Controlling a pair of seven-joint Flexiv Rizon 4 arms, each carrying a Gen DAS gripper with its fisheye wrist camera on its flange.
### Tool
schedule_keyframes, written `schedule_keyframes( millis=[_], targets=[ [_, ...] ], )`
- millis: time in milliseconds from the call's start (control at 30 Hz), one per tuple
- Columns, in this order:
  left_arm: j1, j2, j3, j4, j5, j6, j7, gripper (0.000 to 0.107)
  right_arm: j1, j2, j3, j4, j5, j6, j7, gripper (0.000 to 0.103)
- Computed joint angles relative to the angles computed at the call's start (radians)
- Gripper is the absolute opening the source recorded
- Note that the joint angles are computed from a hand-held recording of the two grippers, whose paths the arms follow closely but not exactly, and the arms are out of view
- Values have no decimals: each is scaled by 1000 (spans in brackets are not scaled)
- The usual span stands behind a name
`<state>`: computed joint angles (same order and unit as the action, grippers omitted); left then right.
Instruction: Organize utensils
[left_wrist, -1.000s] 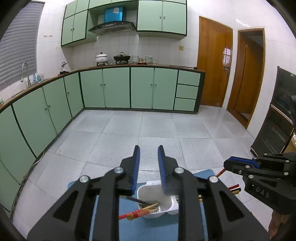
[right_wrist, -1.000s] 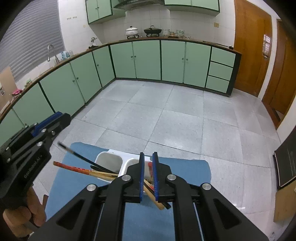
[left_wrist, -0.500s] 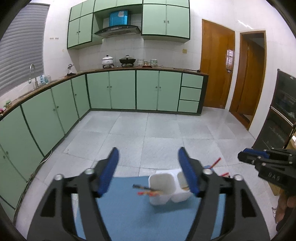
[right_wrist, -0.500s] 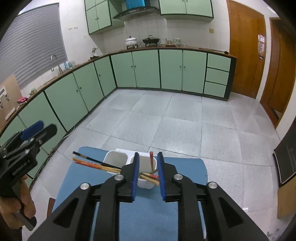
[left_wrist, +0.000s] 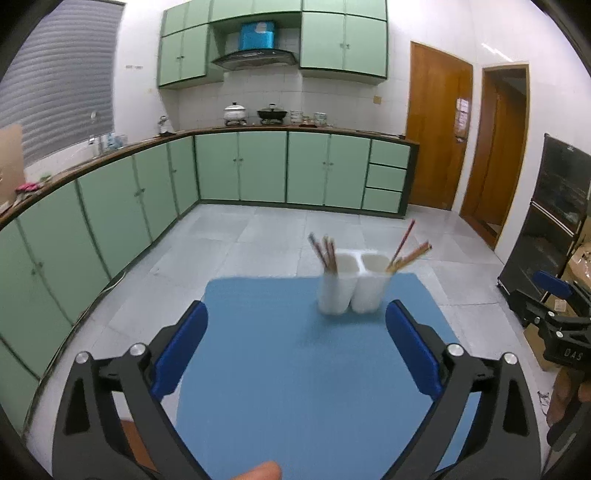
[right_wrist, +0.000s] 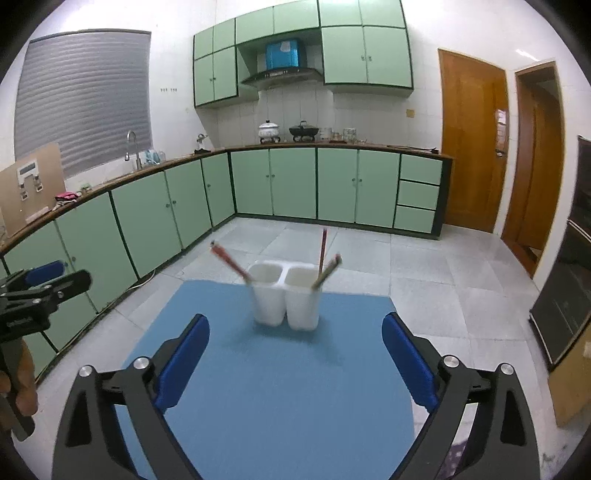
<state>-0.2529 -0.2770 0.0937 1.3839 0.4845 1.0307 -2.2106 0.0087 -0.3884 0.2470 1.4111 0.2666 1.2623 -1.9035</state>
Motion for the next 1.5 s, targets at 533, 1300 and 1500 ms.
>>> schedule_keyframes(
  millis=[533,1300,1500],
  targets=[
    [-101,533,-220,468,388,-355,-477,98,-18,526,20,579,297,129,-193,97],
    [102,872,-574,575,194,-607,-485,98,99,939,-115,927,76,160,99,97],
    [164,911,-615,578,157,-610,-470,98,152,959,-164,961,13,179,146,97]
  ],
)
